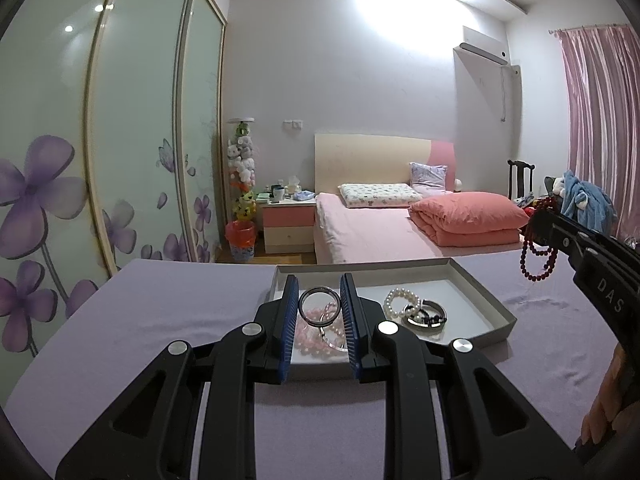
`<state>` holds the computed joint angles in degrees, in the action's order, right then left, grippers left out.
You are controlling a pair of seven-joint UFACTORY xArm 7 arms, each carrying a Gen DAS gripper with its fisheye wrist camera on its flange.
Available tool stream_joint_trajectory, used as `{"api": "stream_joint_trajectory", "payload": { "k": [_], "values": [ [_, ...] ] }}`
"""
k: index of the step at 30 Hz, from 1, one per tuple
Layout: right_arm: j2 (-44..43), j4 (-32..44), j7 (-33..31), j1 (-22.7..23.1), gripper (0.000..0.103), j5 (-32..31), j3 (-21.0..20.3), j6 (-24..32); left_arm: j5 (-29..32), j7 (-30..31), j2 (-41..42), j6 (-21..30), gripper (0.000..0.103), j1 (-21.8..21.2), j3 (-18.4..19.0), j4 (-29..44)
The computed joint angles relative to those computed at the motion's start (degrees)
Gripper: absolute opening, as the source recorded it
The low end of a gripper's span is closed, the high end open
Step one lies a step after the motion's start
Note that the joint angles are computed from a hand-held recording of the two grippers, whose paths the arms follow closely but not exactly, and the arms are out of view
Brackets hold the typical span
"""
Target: Organize jewelry
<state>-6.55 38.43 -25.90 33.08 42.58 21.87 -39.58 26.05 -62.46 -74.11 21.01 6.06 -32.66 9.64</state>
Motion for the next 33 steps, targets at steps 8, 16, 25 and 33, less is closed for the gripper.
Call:
{"api": "stream_joint_trajectory", "payload": {
  "k": [8,16,25,33],
  "values": [
    [6.40,6.91,3.44,-1.10,0.009,-5.36,-3.91,6.65,-0.26,0.88,11.58,-11.75,0.023,9.68,-0.47,2.47],
    [12.97,14.54,7.90,-0.42,0.009,-10.65,-8.60,14.74,-3.27,4.62,22.50,-19.96,0.022,17.31,-2.84,5.55],
    [19.48,22.18,24.43,-11.05,0.029,-26.77,-3.52,26.95,-7.90,10.18,31.50,-24.11,0.030,20.68,-4.58,8.48],
    [15.73,16.80,33.98,-16.83,0.041,-33.20,-0.52,24.71,-12.40,14.04,27.56,-22.73,0.051,14.80,3.67,4.99]
  ]
}}
